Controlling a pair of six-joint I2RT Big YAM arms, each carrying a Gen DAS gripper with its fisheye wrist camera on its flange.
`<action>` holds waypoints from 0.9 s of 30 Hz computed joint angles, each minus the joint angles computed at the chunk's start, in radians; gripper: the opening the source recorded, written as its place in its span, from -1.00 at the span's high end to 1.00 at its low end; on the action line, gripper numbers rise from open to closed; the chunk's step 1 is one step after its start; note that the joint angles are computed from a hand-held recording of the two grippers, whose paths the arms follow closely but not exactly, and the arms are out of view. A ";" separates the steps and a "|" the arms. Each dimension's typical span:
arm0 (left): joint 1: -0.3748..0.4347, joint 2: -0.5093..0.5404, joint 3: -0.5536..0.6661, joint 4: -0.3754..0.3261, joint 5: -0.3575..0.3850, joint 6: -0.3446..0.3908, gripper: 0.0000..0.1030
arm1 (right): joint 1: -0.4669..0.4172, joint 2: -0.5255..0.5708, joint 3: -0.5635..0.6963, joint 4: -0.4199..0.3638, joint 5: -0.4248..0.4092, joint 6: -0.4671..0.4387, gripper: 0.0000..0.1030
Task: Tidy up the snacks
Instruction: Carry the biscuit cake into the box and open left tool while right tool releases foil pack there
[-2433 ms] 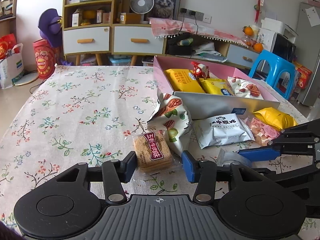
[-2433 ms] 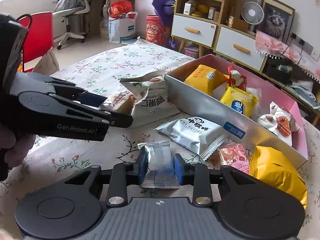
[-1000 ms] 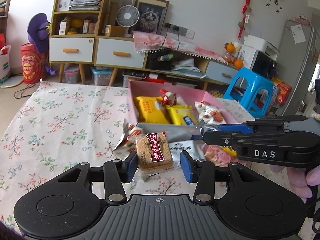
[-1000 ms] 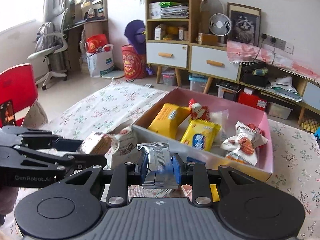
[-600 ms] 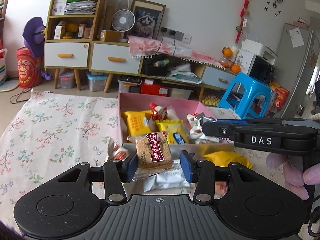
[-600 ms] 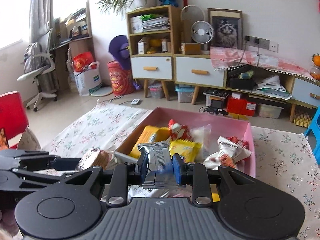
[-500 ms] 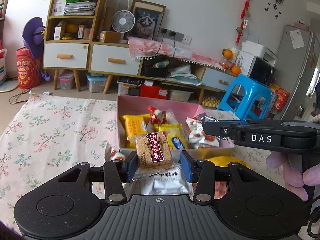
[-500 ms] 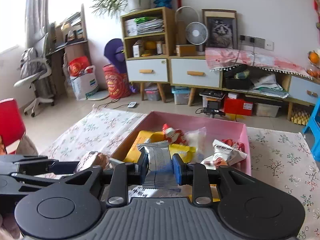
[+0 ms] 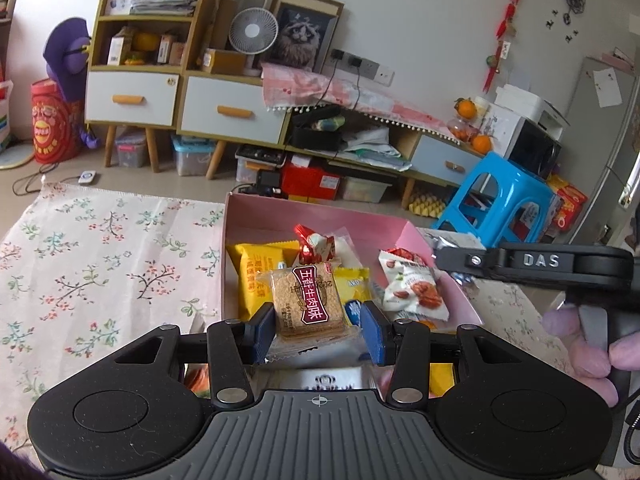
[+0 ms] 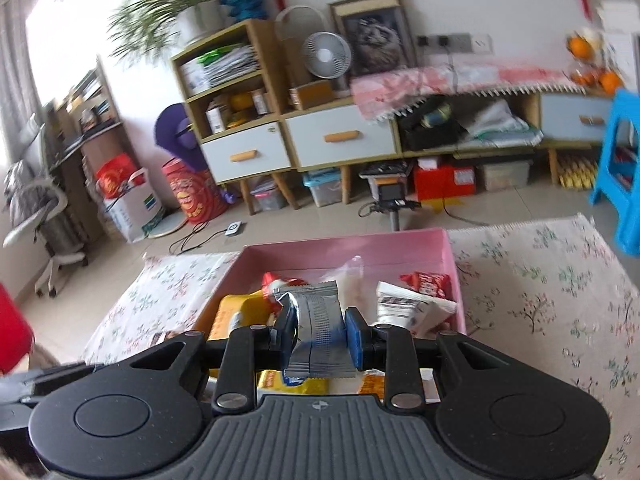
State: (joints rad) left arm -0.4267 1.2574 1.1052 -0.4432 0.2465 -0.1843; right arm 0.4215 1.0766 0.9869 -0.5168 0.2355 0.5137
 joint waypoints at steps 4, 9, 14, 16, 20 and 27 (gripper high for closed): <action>-0.004 0.051 0.044 0.002 -0.012 -0.001 0.16 | -0.048 0.003 -0.012 0.007 -0.032 0.081 0.68; -0.022 0.133 0.125 0.001 -0.074 0.014 0.16 | -0.086 0.019 -0.015 0.015 -0.069 0.154 0.68; -0.035 0.221 0.214 -0.022 -0.132 0.040 0.16 | -0.096 0.035 -0.002 0.032 -0.081 0.173 0.68; -0.039 0.248 0.237 -0.030 -0.154 0.044 0.16 | -0.101 0.047 0.008 0.041 -0.090 0.161 0.67; -0.042 0.283 0.264 -0.038 -0.179 0.048 0.16 | -0.108 0.085 0.031 0.056 -0.103 0.136 0.67; -0.047 0.311 0.279 -0.021 -0.197 0.053 0.08 | -0.122 0.127 0.048 0.073 -0.114 0.130 0.64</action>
State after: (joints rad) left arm -0.4741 1.5685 1.3845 -0.4645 0.0493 -0.1308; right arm 0.2994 1.2032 1.0347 -0.4437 0.1213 0.6437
